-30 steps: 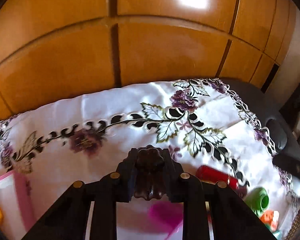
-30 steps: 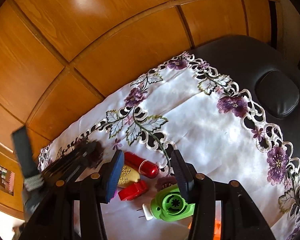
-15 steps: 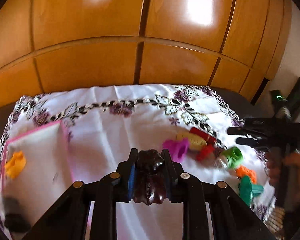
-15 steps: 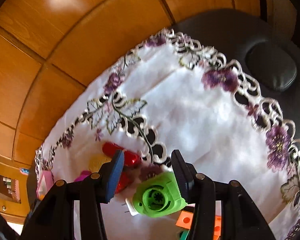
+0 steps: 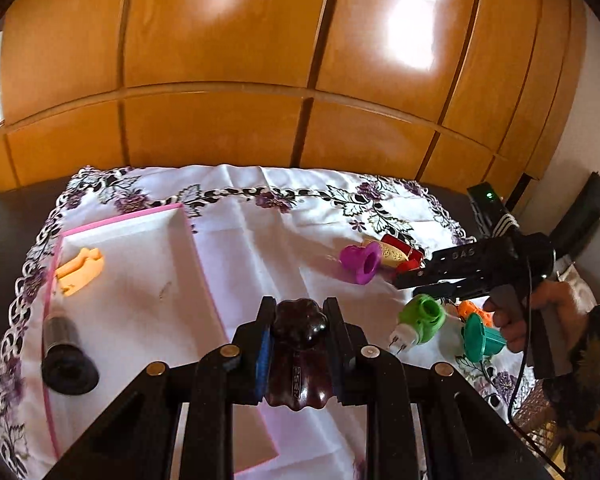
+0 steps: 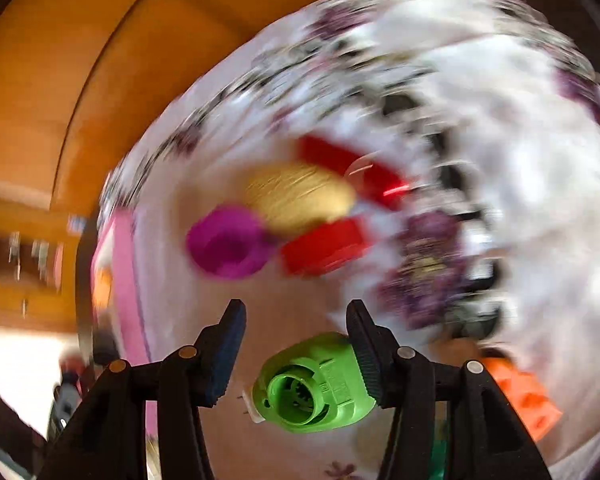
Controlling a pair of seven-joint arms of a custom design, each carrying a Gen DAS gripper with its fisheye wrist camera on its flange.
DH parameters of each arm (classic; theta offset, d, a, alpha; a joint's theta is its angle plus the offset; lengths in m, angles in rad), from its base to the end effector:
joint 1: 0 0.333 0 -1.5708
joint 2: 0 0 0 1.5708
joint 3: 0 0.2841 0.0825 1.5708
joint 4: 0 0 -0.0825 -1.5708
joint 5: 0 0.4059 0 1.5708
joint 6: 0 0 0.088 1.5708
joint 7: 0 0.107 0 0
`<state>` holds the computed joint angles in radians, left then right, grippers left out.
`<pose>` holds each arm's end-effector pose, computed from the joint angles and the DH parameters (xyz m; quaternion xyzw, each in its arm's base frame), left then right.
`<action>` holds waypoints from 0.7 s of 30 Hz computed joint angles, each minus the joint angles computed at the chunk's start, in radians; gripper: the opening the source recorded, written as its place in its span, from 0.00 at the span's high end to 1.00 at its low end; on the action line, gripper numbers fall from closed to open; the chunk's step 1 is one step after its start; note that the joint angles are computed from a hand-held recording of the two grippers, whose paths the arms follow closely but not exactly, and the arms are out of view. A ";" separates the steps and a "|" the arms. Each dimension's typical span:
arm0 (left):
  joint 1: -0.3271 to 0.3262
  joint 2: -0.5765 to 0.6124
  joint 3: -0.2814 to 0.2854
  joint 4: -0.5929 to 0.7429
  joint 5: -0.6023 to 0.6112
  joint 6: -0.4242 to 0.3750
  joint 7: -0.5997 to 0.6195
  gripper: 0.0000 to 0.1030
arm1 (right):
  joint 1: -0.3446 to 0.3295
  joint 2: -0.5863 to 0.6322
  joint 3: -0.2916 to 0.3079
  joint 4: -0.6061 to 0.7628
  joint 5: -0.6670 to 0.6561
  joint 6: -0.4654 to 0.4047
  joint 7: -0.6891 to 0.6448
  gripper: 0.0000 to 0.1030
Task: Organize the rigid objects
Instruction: 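Grasp the green plug device with the right tool while the left tool carries the knob toward the tray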
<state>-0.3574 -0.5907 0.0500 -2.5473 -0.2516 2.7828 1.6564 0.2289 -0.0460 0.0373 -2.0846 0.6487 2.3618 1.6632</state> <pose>0.4379 -0.1256 0.5288 -0.5805 0.7040 -0.3731 0.1680 0.5647 0.1621 0.4400 -0.5960 0.7453 0.1241 0.2718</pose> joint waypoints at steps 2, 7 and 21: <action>0.004 -0.024 0.007 -0.018 -0.005 -0.003 -0.001 0.77 | 0.009 -0.001 0.007 0.003 -0.003 0.017 -0.032 0.48; 0.035 -0.083 0.014 -0.065 0.007 -0.026 -0.019 0.77 | 0.017 0.000 0.013 0.010 -0.035 0.008 -0.048 0.25; 0.124 -0.231 0.090 -0.176 0.020 -0.063 -0.060 0.77 | 0.052 -0.131 0.018 -0.106 -0.137 -0.027 0.221 0.20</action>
<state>-0.2339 -0.8219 0.1401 -2.7234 -0.2313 2.7198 1.5967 0.2808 -0.1771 0.0551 -2.1907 0.5120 2.3347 1.8842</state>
